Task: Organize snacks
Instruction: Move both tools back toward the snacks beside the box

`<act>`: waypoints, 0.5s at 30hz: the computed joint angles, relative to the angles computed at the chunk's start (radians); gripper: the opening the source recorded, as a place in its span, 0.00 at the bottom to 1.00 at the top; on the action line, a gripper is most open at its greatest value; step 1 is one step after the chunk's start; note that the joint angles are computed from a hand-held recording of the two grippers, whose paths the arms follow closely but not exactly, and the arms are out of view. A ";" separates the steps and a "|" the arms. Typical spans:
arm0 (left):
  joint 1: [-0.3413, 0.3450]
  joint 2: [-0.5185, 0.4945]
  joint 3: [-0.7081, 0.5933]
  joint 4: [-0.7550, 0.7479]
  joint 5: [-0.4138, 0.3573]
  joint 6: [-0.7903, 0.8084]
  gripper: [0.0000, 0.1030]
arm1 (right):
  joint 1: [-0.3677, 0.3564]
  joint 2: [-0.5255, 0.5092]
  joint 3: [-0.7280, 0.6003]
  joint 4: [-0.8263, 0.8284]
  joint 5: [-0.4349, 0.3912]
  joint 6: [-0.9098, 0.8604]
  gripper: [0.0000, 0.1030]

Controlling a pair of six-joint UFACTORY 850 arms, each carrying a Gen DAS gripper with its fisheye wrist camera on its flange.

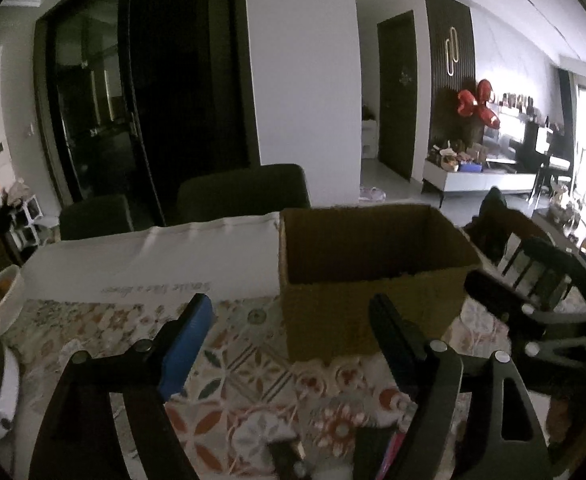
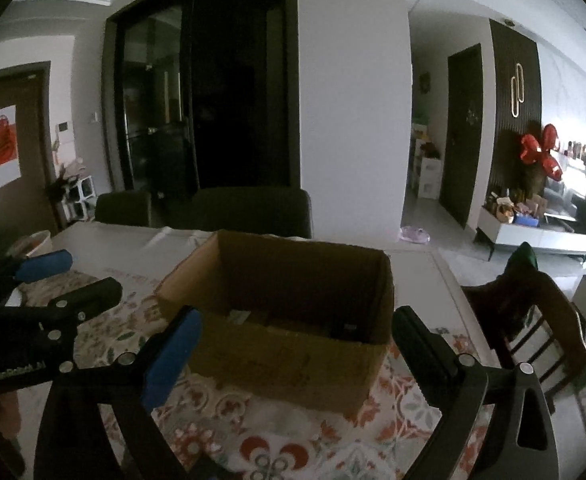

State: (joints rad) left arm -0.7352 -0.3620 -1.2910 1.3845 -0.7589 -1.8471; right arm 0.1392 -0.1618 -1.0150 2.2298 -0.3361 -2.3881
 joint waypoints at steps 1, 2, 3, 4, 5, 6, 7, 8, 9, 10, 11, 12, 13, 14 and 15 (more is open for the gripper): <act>-0.014 0.012 0.020 0.004 -0.022 -0.008 0.78 | -0.005 0.011 0.011 -0.044 -0.010 0.044 0.94; -0.024 0.021 0.035 0.011 -0.034 -0.022 0.78 | -0.008 0.021 0.022 -0.072 -0.018 0.075 0.94; -0.034 0.030 0.050 0.017 -0.048 -0.036 0.78 | -0.010 0.031 0.033 -0.090 -0.024 0.095 0.94; -0.047 0.041 0.067 0.021 -0.069 -0.049 0.78 | -0.010 0.042 0.045 -0.099 -0.028 0.101 0.94; -0.058 0.049 0.081 0.026 -0.088 -0.063 0.78 | -0.012 0.053 0.060 -0.089 -0.035 0.087 0.94; -0.066 0.057 0.092 0.026 -0.101 -0.071 0.78 | -0.010 0.068 0.078 -0.075 -0.043 0.064 0.94; -0.076 0.068 0.109 0.022 -0.111 -0.083 0.78 | -0.007 0.079 0.092 -0.060 -0.045 0.039 0.94; -0.080 0.074 0.118 0.020 -0.111 -0.091 0.78 | -0.006 0.090 0.107 -0.043 -0.049 0.016 0.94; -0.085 0.082 0.131 0.017 -0.110 -0.100 0.78 | -0.004 0.104 0.127 -0.020 -0.056 -0.014 0.94; -0.090 0.093 0.147 0.006 -0.107 -0.111 0.78 | -0.001 0.112 0.138 -0.009 -0.059 -0.033 0.94; -0.096 0.100 0.160 0.002 -0.109 -0.124 0.78 | 0.001 0.123 0.154 0.008 -0.063 -0.054 0.94; -0.102 0.108 0.174 0.000 -0.111 -0.138 0.78 | 0.002 0.133 0.169 0.015 -0.070 -0.068 0.94; -0.113 0.116 0.193 -0.002 -0.120 -0.159 0.78 | 0.005 0.146 0.187 0.020 -0.074 -0.081 0.94; -0.120 0.119 0.202 -0.002 -0.127 -0.170 0.78 | 0.007 0.155 0.201 0.030 -0.078 -0.098 0.94; -0.127 0.124 0.215 -0.004 -0.134 -0.182 0.78 | 0.009 0.167 0.220 0.044 -0.085 -0.121 0.94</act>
State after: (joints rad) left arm -0.8623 -0.2383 -1.0758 1.3804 -0.8931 -2.0288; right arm 0.1481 0.0054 -0.7949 2.2737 -0.4207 -2.5095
